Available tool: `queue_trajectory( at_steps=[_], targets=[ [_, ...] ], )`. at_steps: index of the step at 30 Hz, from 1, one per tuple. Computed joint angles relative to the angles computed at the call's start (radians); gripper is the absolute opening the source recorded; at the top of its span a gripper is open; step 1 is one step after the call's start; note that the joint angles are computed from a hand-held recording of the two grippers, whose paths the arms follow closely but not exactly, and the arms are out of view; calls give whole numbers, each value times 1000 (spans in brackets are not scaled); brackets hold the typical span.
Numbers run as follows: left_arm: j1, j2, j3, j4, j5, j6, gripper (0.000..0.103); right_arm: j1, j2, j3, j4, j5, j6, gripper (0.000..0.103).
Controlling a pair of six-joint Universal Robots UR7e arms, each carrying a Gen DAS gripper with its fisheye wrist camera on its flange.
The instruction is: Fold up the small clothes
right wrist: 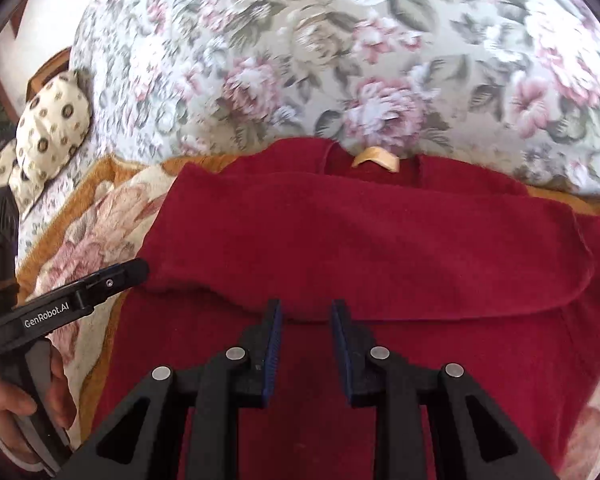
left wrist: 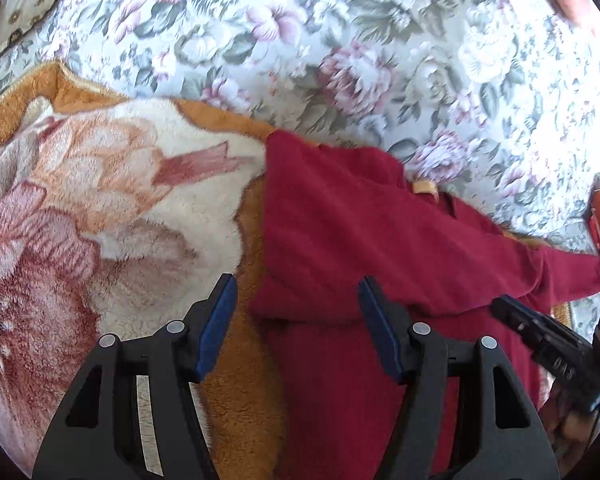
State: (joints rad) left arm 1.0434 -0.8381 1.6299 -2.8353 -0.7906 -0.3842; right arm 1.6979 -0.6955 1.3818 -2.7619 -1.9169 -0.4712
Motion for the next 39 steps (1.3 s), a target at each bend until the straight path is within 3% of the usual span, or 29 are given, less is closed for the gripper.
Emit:
queue_trajectory(
  at_steps=[2,6,8,11,15,18,22,29,31,35,39],
  targets=[
    [-11,6,10,-85,-4,49,63,-8,-22,3,-72,-76,15,24],
    [-21,28,-1,-129,-13,111,64,-41,-22,-69,-70,-159,105,24],
    [-16,39,-22,-93,-32,106,64,-59,-7,-107,-57,-151,118,24],
    [-8,62,-64,-5,-35,73,64,-83,25,-176,55,-143,155,24],
    [-13,83,-88,67,15,74,64,-87,-8,-147,58,-101,163,24],
    [-17,81,-81,61,18,81,64,-102,-98,-36,-47,-73,173,24],
    [-7,64,-66,44,-15,50,64,-124,-181,37,-170,-144,176,26],
    [-2,58,-56,21,-36,26,64,-196,-273,20,-177,-190,324,28],
    [-5,61,-58,24,-26,33,64,-219,-278,2,-143,-170,386,29],
    [-6,69,-65,30,-13,49,64,-280,-295,1,-150,44,474,29],
    [-4,70,-68,33,-13,53,64,-276,-249,-51,-213,62,466,27]
  ],
)
